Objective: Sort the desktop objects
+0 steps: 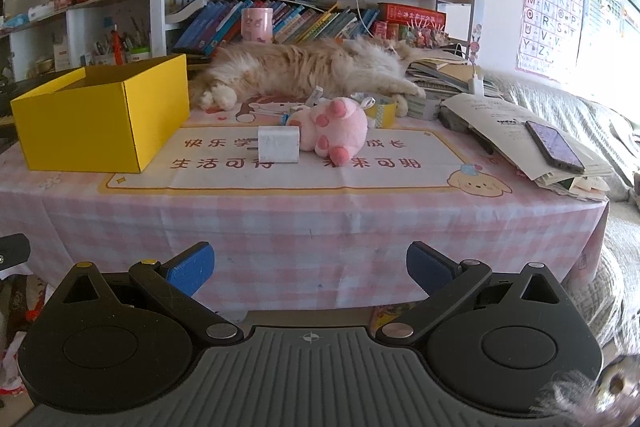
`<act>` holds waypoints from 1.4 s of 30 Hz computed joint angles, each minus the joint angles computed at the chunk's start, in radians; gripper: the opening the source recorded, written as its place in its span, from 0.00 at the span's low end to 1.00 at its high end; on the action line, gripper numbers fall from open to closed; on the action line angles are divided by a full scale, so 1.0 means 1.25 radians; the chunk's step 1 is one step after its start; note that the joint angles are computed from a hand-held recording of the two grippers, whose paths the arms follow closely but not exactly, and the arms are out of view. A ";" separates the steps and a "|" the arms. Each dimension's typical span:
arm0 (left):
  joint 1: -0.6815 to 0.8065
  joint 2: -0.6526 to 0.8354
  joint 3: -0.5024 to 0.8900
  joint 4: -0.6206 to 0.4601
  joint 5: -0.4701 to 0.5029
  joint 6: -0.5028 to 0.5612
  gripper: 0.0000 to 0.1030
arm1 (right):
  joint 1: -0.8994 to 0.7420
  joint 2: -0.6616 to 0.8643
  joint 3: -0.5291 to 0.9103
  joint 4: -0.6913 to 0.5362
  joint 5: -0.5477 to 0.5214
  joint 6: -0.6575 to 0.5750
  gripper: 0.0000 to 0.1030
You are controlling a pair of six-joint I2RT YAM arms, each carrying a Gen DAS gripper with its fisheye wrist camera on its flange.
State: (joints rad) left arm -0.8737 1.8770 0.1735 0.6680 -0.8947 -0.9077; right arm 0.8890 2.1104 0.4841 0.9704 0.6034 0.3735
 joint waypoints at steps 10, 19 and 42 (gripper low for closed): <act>-0.006 -0.005 0.004 -0.019 -0.001 -0.006 1.00 | -0.006 -0.006 0.000 -0.015 -0.005 0.008 1.00; 0.004 -0.002 0.004 -0.019 0.020 -0.013 1.00 | -0.013 -0.003 0.006 -0.029 -0.006 0.019 1.00; 0.001 -0.009 0.001 -0.021 0.033 -0.015 1.00 | -0.014 0.000 0.013 -0.042 -0.020 0.015 1.00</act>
